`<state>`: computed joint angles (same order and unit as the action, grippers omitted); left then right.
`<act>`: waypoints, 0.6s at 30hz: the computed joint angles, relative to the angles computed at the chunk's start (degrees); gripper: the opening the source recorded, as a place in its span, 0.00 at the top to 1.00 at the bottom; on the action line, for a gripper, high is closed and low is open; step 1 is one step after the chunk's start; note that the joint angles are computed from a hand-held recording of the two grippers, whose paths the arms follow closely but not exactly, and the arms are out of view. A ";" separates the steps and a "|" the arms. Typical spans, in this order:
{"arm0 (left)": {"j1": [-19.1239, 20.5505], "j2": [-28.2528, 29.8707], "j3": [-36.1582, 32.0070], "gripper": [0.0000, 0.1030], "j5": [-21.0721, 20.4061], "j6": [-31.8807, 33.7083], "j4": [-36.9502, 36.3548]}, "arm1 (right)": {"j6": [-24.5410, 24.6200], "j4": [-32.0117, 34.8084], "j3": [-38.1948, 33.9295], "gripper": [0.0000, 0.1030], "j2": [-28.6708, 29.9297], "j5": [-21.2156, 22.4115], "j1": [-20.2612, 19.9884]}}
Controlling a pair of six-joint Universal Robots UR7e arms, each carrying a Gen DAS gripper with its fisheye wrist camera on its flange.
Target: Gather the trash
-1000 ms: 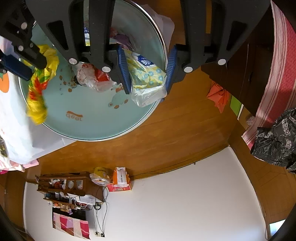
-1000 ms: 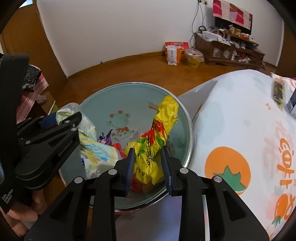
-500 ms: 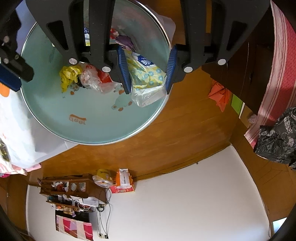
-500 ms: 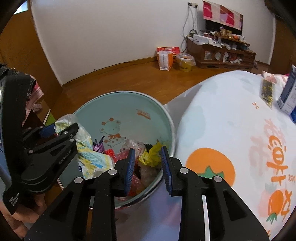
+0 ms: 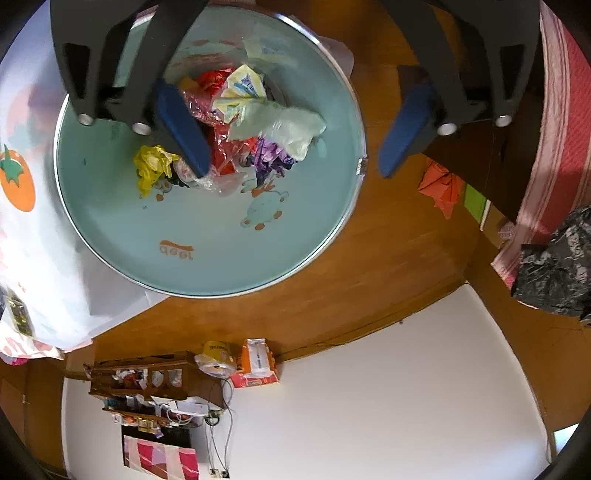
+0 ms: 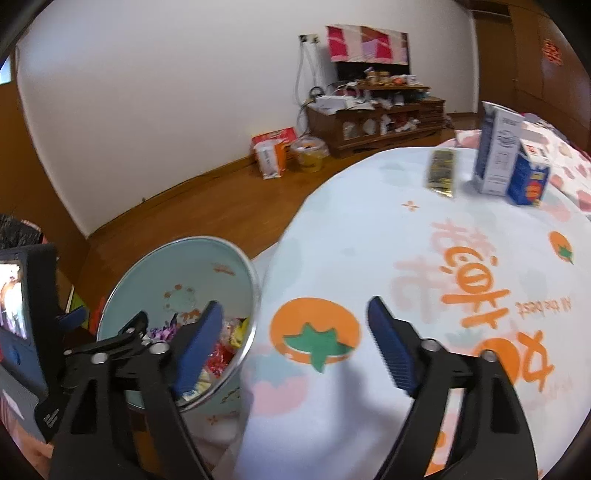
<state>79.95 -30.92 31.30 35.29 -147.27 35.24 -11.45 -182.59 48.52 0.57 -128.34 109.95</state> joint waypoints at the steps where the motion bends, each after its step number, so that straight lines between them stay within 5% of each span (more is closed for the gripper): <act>1: -0.14 -0.47 0.83 0.10 -0.18 0.04 -0.34 | 0.41 -0.22 0.52 0.17 -0.23 -0.56 0.04; 7: -1.00 -6.80 12.32 0.10 -1.42 -1.65 -4.20 | 2.90 0.14 3.85 0.11 -1.28 -4.46 0.63; 18: -2.75 -17.03 29.95 0.09 -1.29 -7.52 -6.67 | 3.74 -5.79 16.44 0.11 -5.98 -3.81 3.18</act>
